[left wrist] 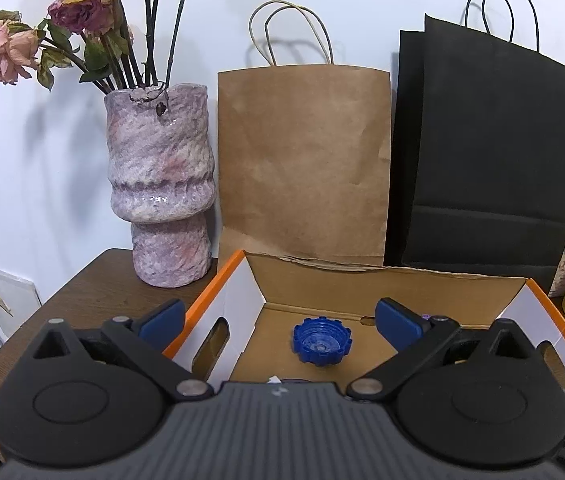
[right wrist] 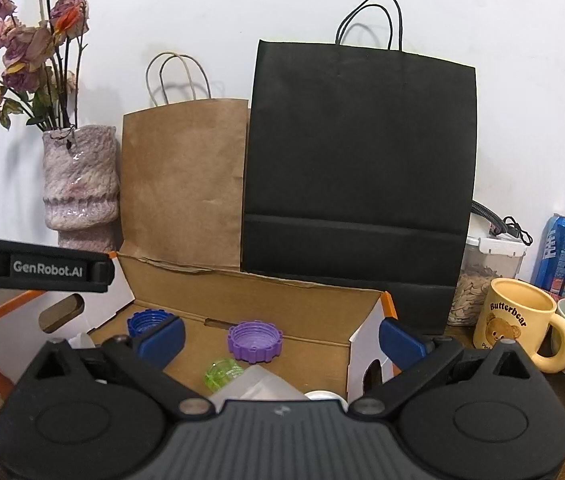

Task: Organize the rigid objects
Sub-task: 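Open both grippers to drop the brush head and clear box into the box, then withdraw both grippers from the box toward the remaining table items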

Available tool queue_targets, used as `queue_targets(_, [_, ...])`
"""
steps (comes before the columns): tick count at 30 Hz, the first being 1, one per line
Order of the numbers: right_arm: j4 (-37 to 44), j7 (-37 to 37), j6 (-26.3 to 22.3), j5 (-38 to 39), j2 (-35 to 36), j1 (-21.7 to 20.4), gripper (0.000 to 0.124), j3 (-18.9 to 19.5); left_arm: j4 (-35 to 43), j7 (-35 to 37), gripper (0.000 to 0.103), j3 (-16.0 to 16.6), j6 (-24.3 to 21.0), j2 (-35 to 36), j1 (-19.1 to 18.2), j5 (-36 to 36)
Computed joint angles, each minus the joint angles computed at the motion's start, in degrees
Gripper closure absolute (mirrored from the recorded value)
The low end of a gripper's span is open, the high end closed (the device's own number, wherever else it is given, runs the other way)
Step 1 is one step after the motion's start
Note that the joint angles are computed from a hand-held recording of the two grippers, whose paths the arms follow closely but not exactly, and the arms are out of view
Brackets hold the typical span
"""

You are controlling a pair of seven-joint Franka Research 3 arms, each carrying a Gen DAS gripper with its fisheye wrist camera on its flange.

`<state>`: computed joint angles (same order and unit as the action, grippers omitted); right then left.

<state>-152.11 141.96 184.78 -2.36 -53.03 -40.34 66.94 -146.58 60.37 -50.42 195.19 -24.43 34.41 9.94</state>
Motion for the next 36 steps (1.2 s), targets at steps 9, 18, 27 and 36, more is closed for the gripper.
queue_targets(9, [-1.4, 0.8, 0.9, 0.5, -1.7, 1.3, 0.021, -0.6, -1.0, -0.9, 0.000, 3.0, -1.2, -1.0, -3.1, 0.7])
queue_targets(18, [-4.5, 1.2, 1.3, 1.9, -5.1, 5.1, 0.021, -1.8, -4.5, -3.2, 0.000, 8.0, -1.8, -5.3, -7.8, 2.8])
queue_targets(27, [-8.0, 3.7, -1.6, 1.6, -8.9, 11.2, 0.021, -4.0, -9.3, -5.2, 0.000, 15.3, -3.7, -10.2, -14.9, 5.5])
queue_targets(36, [-10.8, 7.8, -5.9, -1.2, -12.8, 18.6, 0.021, -6.5, -14.5, -6.5, 0.000, 21.7, -5.6, -15.7, -21.2, 8.3])
